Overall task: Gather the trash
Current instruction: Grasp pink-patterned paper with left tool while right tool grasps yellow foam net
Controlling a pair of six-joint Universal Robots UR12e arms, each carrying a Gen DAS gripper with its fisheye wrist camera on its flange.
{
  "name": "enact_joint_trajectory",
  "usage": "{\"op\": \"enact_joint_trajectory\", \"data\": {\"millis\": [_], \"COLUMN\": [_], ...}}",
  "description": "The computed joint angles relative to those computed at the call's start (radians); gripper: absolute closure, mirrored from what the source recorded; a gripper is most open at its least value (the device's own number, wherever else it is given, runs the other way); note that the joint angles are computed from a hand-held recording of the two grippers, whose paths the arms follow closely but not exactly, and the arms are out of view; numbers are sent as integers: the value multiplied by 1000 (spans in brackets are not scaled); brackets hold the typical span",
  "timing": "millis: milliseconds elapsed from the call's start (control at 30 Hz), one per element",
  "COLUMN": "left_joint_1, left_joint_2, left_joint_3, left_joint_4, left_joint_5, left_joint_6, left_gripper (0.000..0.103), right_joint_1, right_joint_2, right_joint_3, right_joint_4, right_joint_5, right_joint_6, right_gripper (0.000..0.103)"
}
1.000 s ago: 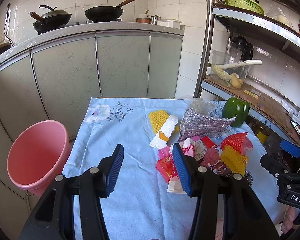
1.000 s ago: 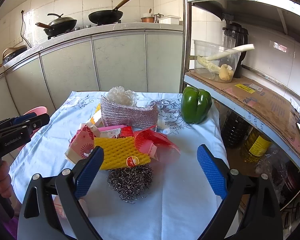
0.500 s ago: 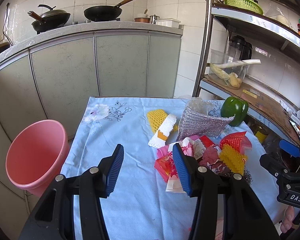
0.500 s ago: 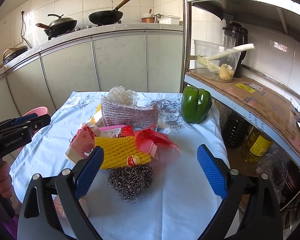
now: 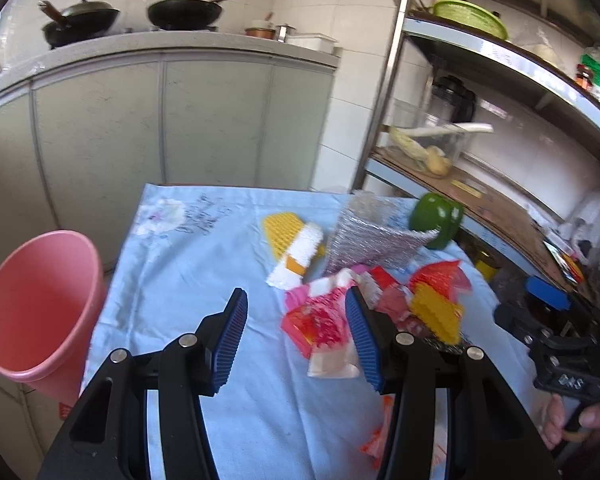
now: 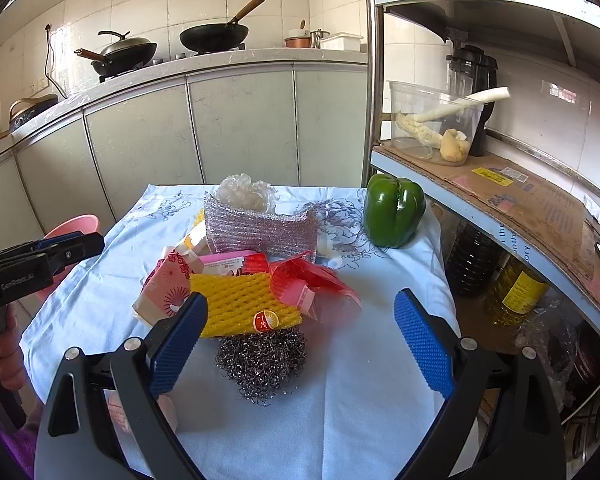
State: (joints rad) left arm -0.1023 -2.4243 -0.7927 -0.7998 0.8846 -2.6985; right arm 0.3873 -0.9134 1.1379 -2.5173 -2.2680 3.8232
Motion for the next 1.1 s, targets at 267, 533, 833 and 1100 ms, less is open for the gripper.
{"op": "enact_joint_trajectory", "data": {"millis": [267, 533, 833, 1100], "left_joint_1": [9, -1, -26, -30], "left_joint_2": [-15, -27, -39, -53], "left_joint_3": [48, 86, 102, 120], "left_joint_4": [-204, -354, -385, -419], "left_joint_5": [-53, -79, -22, -23], "left_joint_6": [149, 283, 339, 360], "left_gripper": [53, 70, 79, 94], "right_joint_1": [-5, -8, -16, -22], "right_joint_2": [-8, -10, -18, -19], "right_joint_3": [17, 28, 47, 58], "right_joint_4": [-22, -27, -39, -64], "right_joint_5": [28, 47, 81, 111], "right_joint_6": [-12, -10, -1, -9], "right_gripper": [8, 8, 8, 8]}}
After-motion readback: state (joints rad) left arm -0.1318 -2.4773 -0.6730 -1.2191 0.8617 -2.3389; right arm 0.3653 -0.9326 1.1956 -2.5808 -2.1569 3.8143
